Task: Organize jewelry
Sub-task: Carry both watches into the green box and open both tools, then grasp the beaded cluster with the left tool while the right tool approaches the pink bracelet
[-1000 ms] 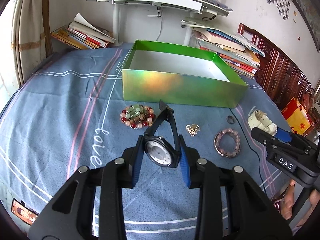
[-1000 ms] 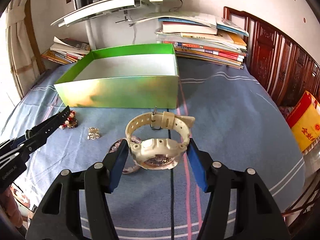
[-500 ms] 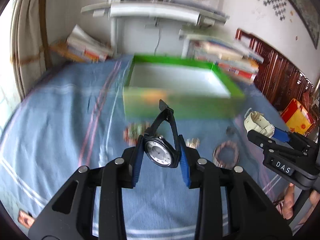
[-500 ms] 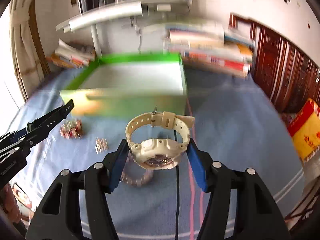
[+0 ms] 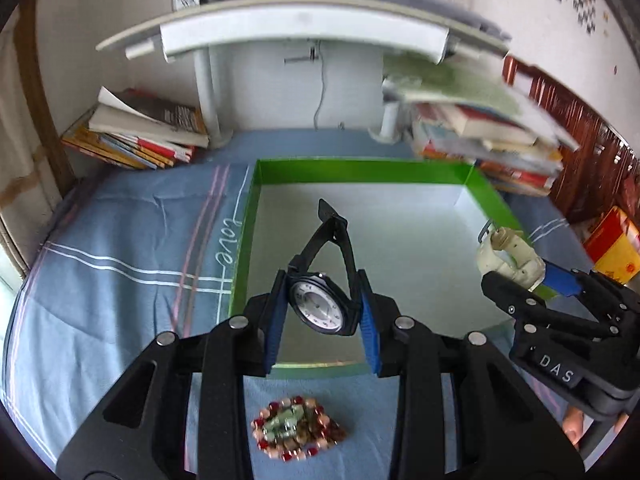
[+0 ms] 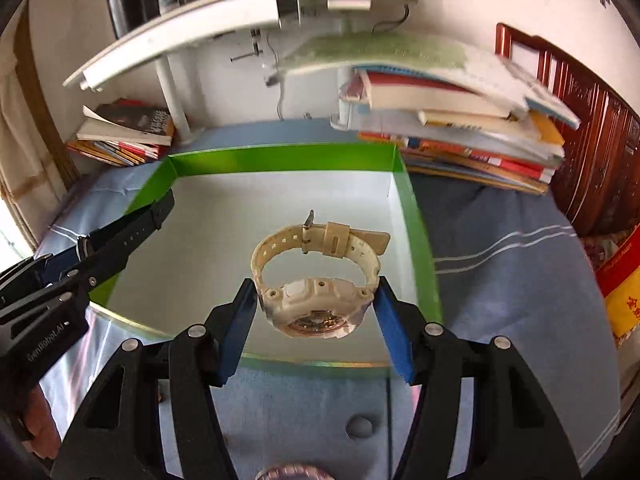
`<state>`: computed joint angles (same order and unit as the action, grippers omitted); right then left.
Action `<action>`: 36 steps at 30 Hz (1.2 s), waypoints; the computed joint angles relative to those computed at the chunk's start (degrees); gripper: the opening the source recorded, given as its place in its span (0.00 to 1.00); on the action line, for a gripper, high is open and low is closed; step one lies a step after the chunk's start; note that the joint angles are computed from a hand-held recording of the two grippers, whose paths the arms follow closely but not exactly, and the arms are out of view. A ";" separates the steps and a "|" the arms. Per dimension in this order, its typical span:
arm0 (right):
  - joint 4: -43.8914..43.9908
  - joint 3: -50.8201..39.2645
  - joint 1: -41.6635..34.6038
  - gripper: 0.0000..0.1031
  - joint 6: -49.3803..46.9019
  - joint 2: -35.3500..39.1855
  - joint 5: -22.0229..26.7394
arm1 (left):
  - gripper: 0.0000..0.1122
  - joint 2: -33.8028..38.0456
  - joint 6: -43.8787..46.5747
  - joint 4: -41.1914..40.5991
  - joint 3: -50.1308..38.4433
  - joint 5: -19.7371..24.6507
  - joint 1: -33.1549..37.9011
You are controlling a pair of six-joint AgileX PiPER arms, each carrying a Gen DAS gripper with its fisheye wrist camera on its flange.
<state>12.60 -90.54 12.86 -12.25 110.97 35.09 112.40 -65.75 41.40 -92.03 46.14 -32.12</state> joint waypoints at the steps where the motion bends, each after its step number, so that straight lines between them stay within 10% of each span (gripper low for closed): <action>1: -0.63 0.41 0.37 0.57 0.72 0.12 -1.20 | 0.30 0.84 0.90 -0.95 -0.66 -0.23 0.51; 7: -0.04 9.00 -0.53 0.68 -3.23 -6.86 -6.26 | 0.57 -5.59 -7.17 3.83 9.06 -4.53 -0.54; 12: 10.65 25.95 -5.90 0.68 -17.75 -18.53 -10.52 | 0.55 -13.42 -22.10 12.51 22.25 1.08 -6.47; 21: 17.31 36.25 -11.63 0.68 -23.16 -19.39 -9.58 | 0.43 -9.37 -18.16 2.54 27.70 -10.89 -2.43; 28: 19.27 38.98 -9.91 0.68 -26.25 -21.36 -9.81 | 0.39 -8.76 -19.67 4.08 28.89 -9.98 -9.10; 33: 19.17 40.12 -9.40 0.68 -26.43 -22.62 -9.36 | 0.41 -13.71 -16.81 -0.08 35.09 -19.89 -11.89; 36: 20.16 40.99 -9.13 0.68 -27.91 -23.61 -9.44 | 0.45 -13.27 -21.89 3.95 34.42 -15.50 -15.03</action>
